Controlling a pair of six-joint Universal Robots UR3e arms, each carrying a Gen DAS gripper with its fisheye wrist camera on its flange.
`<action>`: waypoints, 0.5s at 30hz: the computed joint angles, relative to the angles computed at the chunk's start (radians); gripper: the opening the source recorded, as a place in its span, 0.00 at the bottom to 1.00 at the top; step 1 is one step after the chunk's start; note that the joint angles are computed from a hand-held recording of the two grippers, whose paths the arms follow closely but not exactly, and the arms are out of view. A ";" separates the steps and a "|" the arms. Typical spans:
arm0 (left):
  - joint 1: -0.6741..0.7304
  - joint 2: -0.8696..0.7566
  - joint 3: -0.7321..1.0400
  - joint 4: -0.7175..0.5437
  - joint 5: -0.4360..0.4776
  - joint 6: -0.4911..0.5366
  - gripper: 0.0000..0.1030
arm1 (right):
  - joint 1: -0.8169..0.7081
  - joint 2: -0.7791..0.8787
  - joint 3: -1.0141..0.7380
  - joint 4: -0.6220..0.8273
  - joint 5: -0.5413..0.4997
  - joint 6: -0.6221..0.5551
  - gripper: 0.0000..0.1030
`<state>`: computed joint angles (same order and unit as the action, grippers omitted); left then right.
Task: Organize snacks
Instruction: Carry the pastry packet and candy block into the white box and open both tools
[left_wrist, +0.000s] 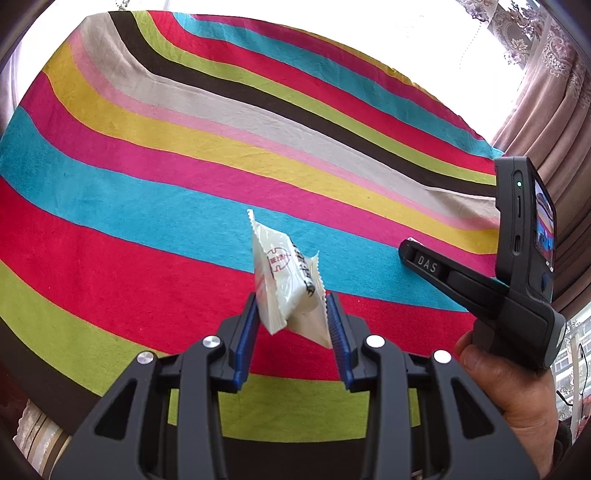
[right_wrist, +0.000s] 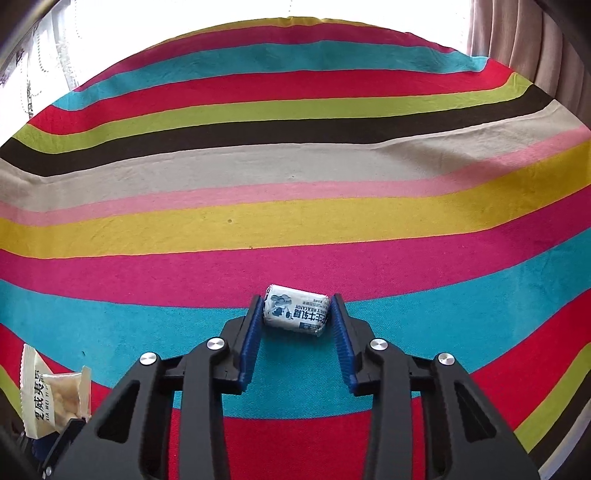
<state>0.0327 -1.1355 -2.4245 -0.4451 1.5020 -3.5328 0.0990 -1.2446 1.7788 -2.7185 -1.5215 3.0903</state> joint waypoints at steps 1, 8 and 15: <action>0.000 -0.002 0.001 -0.001 0.000 0.001 0.36 | -0.002 -0.008 0.011 -0.003 0.000 -0.008 0.35; -0.017 -0.012 0.010 0.000 0.018 -0.001 0.36 | -0.038 -0.095 0.098 0.010 0.038 -0.035 0.34; -0.065 -0.039 0.030 0.005 0.062 -0.021 0.36 | -0.104 -0.258 0.242 0.044 0.098 -0.087 0.34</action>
<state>-0.0327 -1.1748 -2.3943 -0.4405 1.5639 -3.5539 -0.0047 -1.5026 2.0210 -2.6745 -1.4239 3.0034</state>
